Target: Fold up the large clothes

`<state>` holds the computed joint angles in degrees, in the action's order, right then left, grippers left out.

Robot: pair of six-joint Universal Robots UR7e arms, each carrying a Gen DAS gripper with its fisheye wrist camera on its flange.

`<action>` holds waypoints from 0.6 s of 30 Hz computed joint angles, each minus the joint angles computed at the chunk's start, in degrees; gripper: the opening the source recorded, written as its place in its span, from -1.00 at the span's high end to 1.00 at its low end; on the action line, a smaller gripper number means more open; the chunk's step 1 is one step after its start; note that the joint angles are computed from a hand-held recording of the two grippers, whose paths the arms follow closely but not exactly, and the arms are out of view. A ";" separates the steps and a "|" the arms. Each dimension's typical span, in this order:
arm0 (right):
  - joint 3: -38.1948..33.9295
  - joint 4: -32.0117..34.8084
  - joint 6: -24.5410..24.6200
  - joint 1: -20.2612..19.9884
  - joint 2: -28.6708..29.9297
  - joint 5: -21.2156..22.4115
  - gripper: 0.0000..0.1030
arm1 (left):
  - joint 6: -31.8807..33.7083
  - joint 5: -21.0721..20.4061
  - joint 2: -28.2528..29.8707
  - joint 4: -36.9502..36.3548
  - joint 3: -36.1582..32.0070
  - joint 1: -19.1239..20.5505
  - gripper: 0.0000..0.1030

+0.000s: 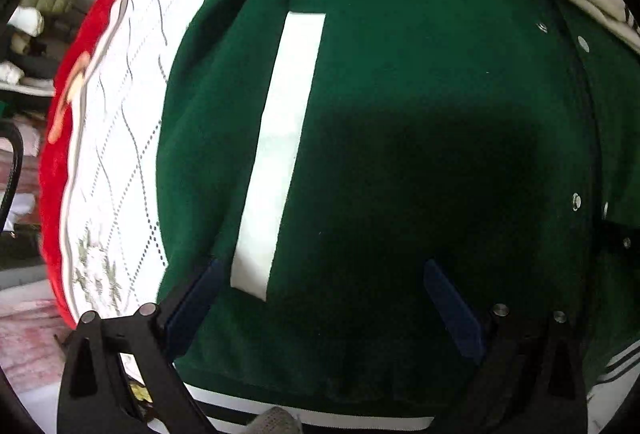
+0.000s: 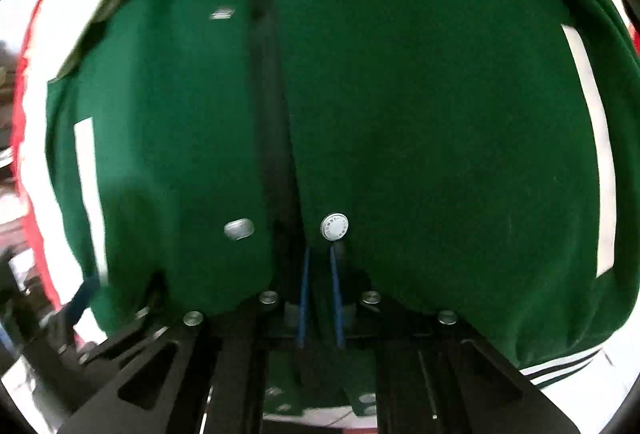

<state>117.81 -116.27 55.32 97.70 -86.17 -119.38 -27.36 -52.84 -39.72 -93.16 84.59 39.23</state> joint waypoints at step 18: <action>-8.03 14.72 -10.04 -4.55 -16.37 -10.91 -0.28 | 7.98 -3.88 10.90 -12.49 -11.65 -5.10 -0.99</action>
<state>109.78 -101.55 45.28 93.15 -102.54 -130.29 -19.38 -56.71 -28.81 -105.65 72.94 34.12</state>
